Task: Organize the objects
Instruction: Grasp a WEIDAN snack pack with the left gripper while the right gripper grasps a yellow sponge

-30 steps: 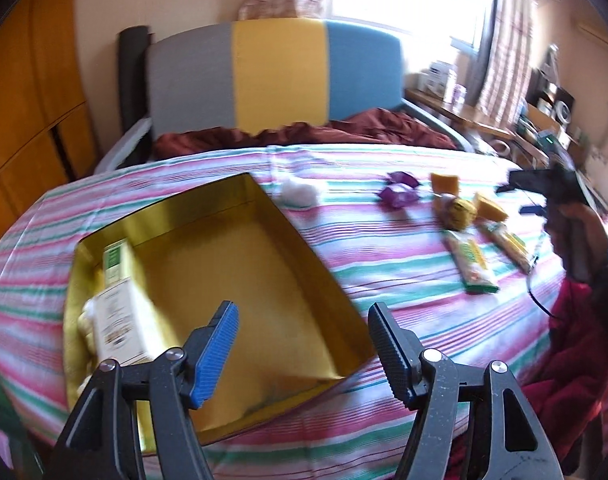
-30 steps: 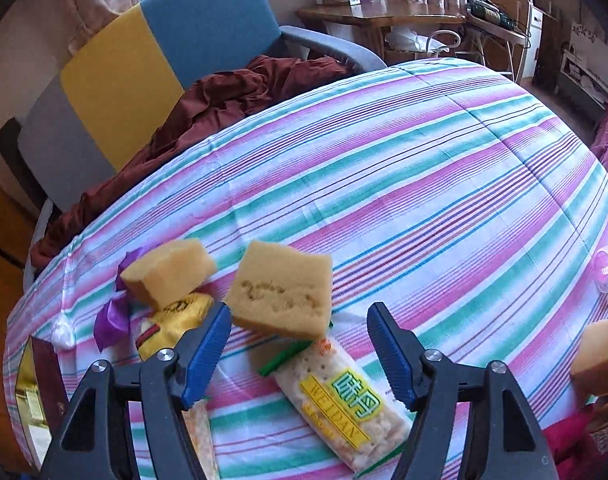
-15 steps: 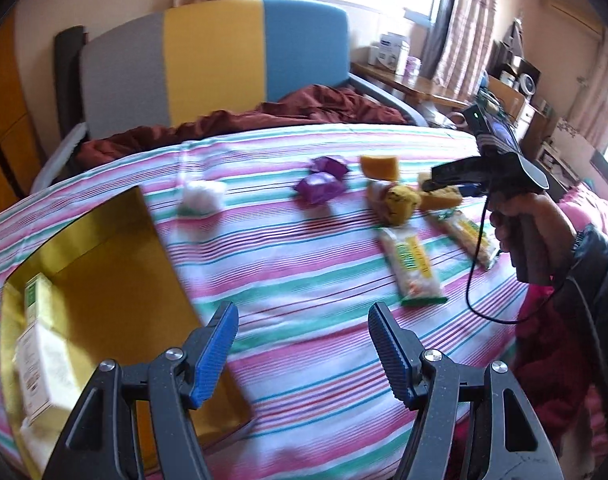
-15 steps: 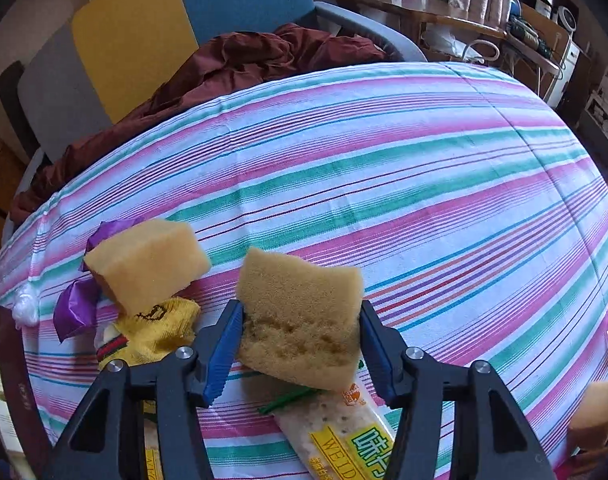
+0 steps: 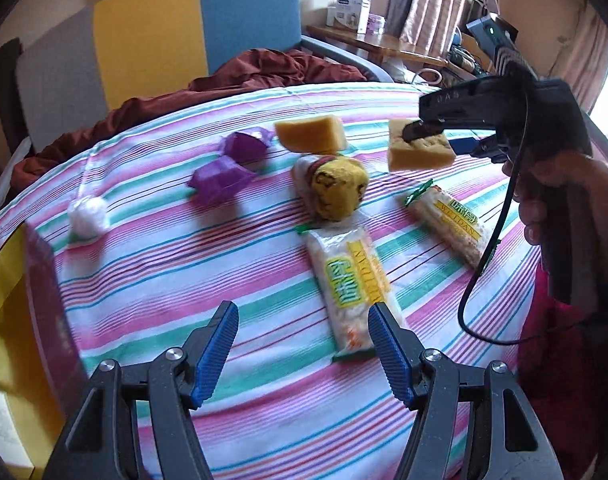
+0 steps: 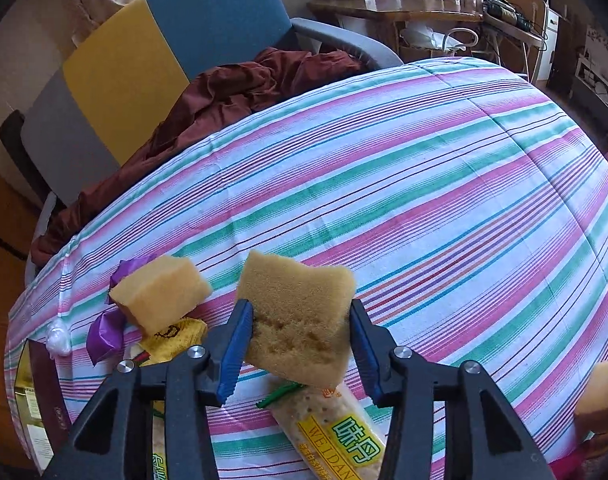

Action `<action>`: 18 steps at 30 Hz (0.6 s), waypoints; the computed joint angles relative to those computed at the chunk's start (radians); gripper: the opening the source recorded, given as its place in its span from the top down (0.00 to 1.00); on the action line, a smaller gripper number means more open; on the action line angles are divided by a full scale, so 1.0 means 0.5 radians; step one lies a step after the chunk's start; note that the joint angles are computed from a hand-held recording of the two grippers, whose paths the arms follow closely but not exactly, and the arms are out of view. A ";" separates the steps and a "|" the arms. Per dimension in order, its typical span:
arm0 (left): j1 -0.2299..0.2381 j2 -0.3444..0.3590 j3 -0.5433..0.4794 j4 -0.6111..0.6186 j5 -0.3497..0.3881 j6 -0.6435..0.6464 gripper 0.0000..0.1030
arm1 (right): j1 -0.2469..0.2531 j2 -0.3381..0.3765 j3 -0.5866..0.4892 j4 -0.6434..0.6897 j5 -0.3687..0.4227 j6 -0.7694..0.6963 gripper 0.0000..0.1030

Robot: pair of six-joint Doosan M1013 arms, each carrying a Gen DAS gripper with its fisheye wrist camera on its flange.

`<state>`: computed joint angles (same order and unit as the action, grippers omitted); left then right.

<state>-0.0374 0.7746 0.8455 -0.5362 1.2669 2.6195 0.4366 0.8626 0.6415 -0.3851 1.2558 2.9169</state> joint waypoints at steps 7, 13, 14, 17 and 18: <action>-0.095 0.015 0.026 0.097 -0.026 0.007 0.34 | 0.000 -0.017 0.026 -0.006 -0.056 0.022 0.53; -0.136 0.038 0.060 0.129 -0.141 0.007 0.37 | 0.000 -0.013 0.022 0.007 -0.069 0.000 0.53; -0.130 0.032 0.077 0.104 -0.163 0.044 0.47 | 0.000 -0.010 0.018 0.013 -0.069 -0.010 0.53; -0.090 0.021 0.108 0.015 -0.160 0.109 0.53 | -0.003 0.001 0.001 0.026 -0.061 -0.046 0.53; -0.071 0.011 0.135 -0.022 -0.173 0.142 0.53 | -0.003 0.005 -0.005 0.027 -0.055 -0.055 0.53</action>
